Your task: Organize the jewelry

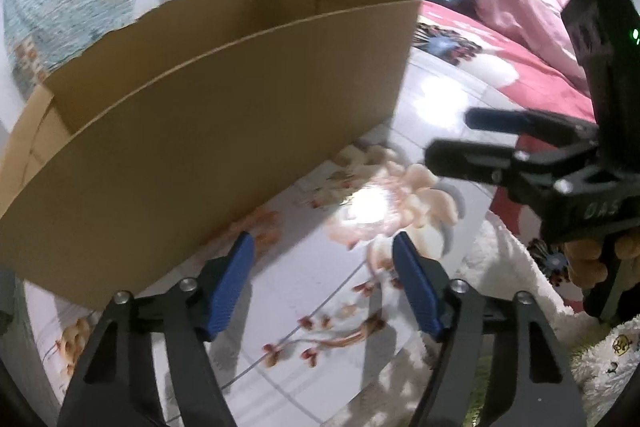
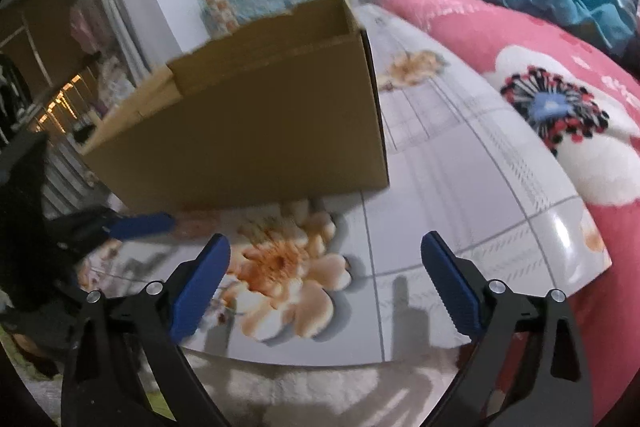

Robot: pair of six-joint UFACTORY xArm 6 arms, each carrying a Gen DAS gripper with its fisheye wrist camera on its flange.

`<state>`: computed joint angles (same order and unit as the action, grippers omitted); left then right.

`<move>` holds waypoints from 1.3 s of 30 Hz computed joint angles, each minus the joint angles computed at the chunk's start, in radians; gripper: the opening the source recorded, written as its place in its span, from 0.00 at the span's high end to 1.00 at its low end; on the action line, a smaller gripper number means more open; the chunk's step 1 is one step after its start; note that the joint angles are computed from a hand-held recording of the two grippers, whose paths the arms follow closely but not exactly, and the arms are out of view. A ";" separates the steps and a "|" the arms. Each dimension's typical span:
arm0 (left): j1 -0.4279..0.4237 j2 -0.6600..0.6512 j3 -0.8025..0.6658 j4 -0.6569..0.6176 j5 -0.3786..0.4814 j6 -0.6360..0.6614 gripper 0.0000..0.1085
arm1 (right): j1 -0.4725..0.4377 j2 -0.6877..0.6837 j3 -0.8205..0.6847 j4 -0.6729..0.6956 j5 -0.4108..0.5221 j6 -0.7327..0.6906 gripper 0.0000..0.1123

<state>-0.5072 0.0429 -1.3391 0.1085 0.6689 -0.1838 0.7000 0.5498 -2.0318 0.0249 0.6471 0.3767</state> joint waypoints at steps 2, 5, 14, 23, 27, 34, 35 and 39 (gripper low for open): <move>-0.006 0.014 -0.009 -0.009 -0.008 0.013 0.44 | -0.004 -0.014 0.028 0.031 -0.029 -0.021 0.27; -0.018 0.034 -0.028 0.004 -0.014 0.030 0.50 | -0.012 -0.017 0.034 0.088 -0.036 -0.048 0.35; -0.023 0.082 -0.081 -0.008 0.017 0.056 0.72 | -0.027 -0.050 0.112 0.260 -0.073 -0.126 0.55; -0.004 0.127 -0.125 -0.079 0.029 0.119 0.76 | -0.029 -0.021 0.071 0.298 -0.048 -0.155 0.55; 0.002 0.155 -0.153 -0.101 0.026 0.150 0.77 | -0.030 -0.008 0.055 0.311 -0.040 -0.158 0.55; 0.000 0.175 -0.170 -0.106 0.012 0.185 0.77 | -0.036 0.007 0.040 0.350 -0.038 -0.182 0.56; -0.001 0.177 -0.171 -0.099 0.009 0.187 0.78 | -0.036 0.006 0.042 0.354 -0.040 -0.183 0.56; -0.001 0.182 -0.173 -0.086 -0.003 0.187 0.86 | -0.038 0.004 0.046 0.361 -0.044 -0.188 0.57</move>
<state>-0.5083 0.2246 -1.5118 0.0226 0.6659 0.0031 0.6625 0.5538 -1.9856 0.3859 0.6031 0.1883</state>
